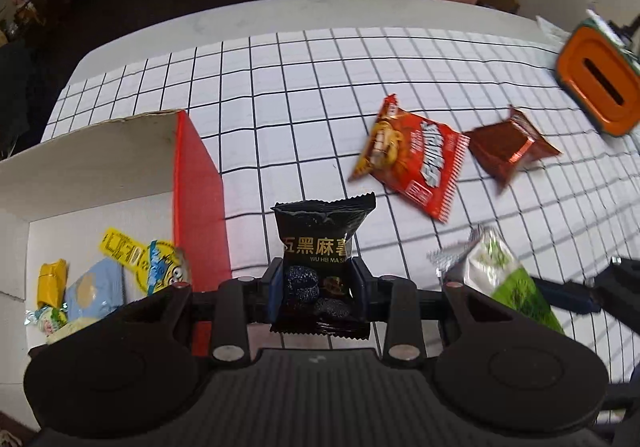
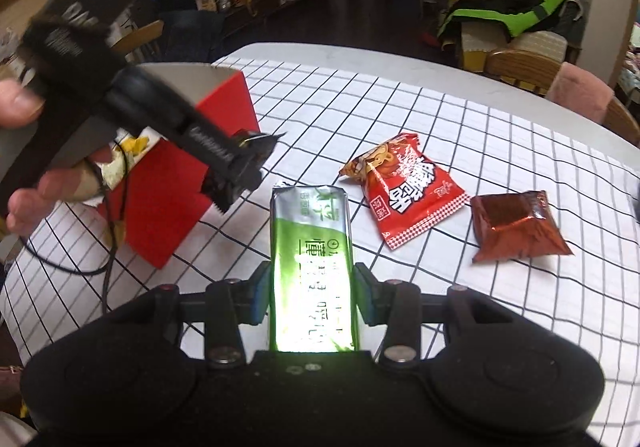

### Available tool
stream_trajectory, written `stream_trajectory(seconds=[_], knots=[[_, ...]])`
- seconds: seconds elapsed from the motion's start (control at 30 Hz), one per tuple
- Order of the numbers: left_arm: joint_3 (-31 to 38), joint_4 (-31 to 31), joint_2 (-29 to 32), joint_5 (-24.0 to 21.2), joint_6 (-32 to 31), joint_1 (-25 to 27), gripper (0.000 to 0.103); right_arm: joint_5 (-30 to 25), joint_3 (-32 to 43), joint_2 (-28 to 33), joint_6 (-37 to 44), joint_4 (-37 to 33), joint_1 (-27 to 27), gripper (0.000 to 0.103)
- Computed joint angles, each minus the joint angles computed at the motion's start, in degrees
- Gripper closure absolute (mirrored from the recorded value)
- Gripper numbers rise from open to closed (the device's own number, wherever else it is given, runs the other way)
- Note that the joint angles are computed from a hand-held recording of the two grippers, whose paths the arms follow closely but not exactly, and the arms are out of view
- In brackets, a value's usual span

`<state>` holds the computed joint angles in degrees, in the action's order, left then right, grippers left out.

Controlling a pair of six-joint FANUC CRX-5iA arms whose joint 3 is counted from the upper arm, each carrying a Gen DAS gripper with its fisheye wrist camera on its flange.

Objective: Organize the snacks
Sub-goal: 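Carry the black candy and green biscuit bar over the open box with both tools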

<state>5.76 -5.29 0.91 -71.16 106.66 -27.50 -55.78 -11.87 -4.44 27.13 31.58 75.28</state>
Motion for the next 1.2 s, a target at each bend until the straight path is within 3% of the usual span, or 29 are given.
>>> stream_trajectory(seconds=[0.4, 0.7, 0.87, 0.97, 1.0, 1.2], knots=[[-5.43, 5.50, -14.50, -4.39, -8.96, 5.17, 0.069, -5.64, 5.19, 3.42, -8.91, 6.08, 5.16, 0.062], [-9.64, 12.68, -23.08, -7.99, -23.07, 19.43, 0.069, -6.94, 12.94, 9.74, -9.81, 8.27, 6.42, 0.062], [-10.56, 14.31, -25.29, -9.85, -29.14, 26.85, 0.069, -7.05, 18.75, 14.82, -7.22, 7.72, 5.84, 0.062], [-11.23, 14.83, -23.45, -7.56, -30.06, 27.85, 0.069, -7.06, 22.44, 17.90, -5.19, 6.81, 5.17, 0.062], [-11.30, 14.35, -24.56, -8.66, -31.14, 29.78, 0.069, -7.26, 23.72, 18.96, -4.57, 6.54, 5.00, 0.062], [-11.50, 11.54, -21.89, -6.00, -29.88, 30.11, 0.069, -8.76, 31.59, 25.19, -0.33, 4.43, 3.64, 0.062]])
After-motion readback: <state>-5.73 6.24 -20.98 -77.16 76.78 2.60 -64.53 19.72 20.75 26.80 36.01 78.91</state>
